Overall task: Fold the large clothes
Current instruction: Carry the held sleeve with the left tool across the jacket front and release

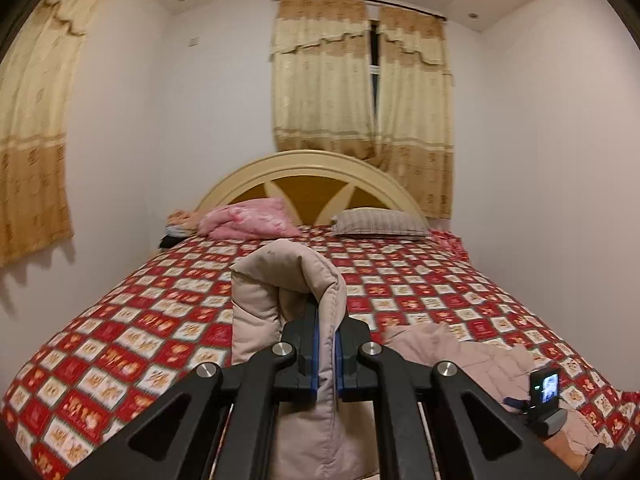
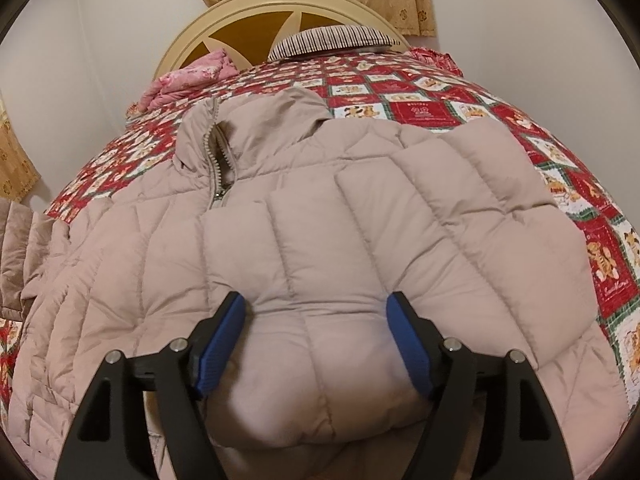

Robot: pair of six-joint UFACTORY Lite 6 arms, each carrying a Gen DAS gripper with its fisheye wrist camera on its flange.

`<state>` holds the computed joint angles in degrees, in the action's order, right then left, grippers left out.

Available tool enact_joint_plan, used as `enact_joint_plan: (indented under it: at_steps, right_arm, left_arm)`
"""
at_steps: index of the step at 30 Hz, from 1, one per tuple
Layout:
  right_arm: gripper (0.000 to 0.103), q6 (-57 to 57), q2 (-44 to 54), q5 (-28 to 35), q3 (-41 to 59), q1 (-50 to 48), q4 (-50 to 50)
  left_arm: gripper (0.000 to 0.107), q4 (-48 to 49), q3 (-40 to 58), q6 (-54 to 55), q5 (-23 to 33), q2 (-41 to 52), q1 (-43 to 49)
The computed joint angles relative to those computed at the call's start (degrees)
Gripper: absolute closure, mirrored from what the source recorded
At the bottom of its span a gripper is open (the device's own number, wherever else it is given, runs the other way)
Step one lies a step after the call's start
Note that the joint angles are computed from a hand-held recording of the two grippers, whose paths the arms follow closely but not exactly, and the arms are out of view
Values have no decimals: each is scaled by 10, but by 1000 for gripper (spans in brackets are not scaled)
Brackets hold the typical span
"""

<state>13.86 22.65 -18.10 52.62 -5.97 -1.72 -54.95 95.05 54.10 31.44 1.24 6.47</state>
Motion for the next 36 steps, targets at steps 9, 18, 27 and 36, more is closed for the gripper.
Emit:
enact_joint_plan:
  at_steps: [9,18,27,36]
  right_arm:
    - [24,100,-9,-24,-16,-20,-105]
    - [20,153,-16,-46,-27,-34,-156]
    - [14,118,-34,-63,-50,-36,-106]
    - [14,121,-35,-60,-49,-38,-106]
  left_arm:
    - [102,86,32,-69,-32,25,-94]
    - [102,152,33,-133,-64,60,-189]
    - [102,276,43,-243,-106,124,-292]
    - [102,383,95,-352,-109,236,-364]
